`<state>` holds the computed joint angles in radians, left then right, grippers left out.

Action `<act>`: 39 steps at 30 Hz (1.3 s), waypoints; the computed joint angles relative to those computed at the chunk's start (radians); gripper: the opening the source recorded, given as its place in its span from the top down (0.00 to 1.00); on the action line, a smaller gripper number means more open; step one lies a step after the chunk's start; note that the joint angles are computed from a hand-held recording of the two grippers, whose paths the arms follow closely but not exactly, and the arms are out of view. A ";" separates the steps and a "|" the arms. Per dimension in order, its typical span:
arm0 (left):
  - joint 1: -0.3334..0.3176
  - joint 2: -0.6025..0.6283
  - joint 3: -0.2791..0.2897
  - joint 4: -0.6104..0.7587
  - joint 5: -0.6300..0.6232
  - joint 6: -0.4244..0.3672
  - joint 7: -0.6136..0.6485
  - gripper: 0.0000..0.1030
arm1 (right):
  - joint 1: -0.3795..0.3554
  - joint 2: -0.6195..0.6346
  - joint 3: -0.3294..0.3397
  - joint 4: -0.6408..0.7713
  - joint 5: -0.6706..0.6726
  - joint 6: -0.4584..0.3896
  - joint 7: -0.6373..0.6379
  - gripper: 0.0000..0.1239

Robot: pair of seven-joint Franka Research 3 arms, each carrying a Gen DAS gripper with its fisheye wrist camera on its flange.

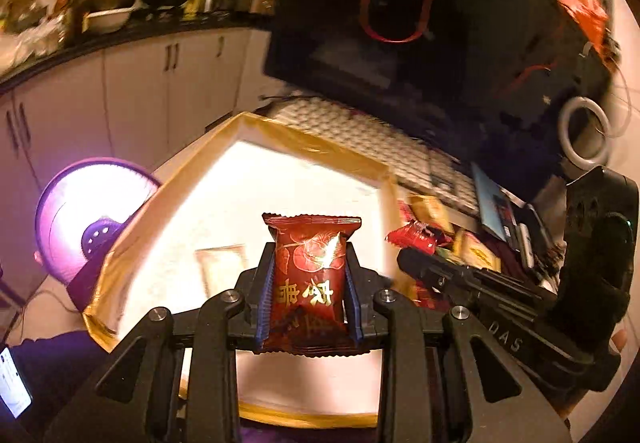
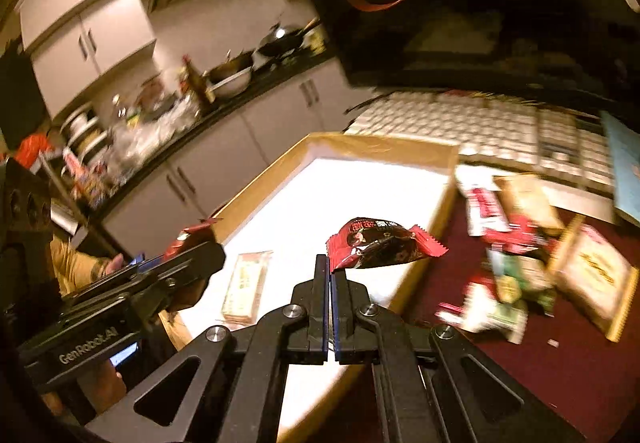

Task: Organize snacks
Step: 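Carry both red snacks over the white tray with the left and right grippers, then open the right gripper over the tray while the left releases the red snack pack there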

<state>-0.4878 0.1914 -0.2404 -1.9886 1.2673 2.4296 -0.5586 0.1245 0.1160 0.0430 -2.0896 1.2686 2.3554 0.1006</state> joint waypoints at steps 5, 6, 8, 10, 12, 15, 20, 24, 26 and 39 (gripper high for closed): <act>0.019 0.009 0.010 -0.023 -0.042 0.013 0.000 0.74 | 0.043 0.036 0.028 0.021 -0.097 0.060 0.056 1.00; 0.021 0.004 0.012 -0.034 -0.042 0.016 -0.005 0.74 | 0.049 0.043 0.032 0.026 -0.116 0.069 0.065 1.00; 0.024 0.007 0.012 -0.037 -0.054 0.011 0.005 0.74 | 0.059 0.042 0.041 0.018 -0.130 0.101 0.064 1.00; 0.031 0.022 0.016 -0.030 -0.068 0.024 0.018 0.74 | 0.068 0.043 0.048 0.014 -0.145 0.123 0.058 1.00; 0.035 0.031 0.021 -0.029 -0.077 0.039 0.022 0.74 | 0.078 0.044 0.055 0.005 -0.158 0.157 0.052 1.00; 0.032 0.041 0.026 -0.023 -0.094 0.027 0.036 0.73 | 0.087 0.046 0.061 -0.004 -0.175 0.190 0.050 1.00; 0.038 0.054 0.031 -0.020 -0.156 0.044 0.067 0.73 | 0.096 0.057 0.069 -0.007 -0.197 0.230 0.058 0.95; 0.035 0.046 0.036 -0.027 -0.158 0.060 0.063 0.63 | 0.091 0.047 0.071 -0.019 -0.192 0.237 0.052 0.85; 0.029 0.041 0.037 -0.027 -0.146 0.056 0.047 0.53 | 0.082 0.033 0.068 -0.028 -0.169 0.218 0.039 0.73; -0.049 0.087 0.014 0.095 0.030 0.000 0.002 0.29 | -0.040 -0.007 -0.042 -0.032 0.064 0.005 0.005 0.49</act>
<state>-0.5369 0.2788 -0.2265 -1.8932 1.2975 2.4298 -0.5564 0.0841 0.1086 0.0012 -2.1220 1.3323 2.3599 0.1052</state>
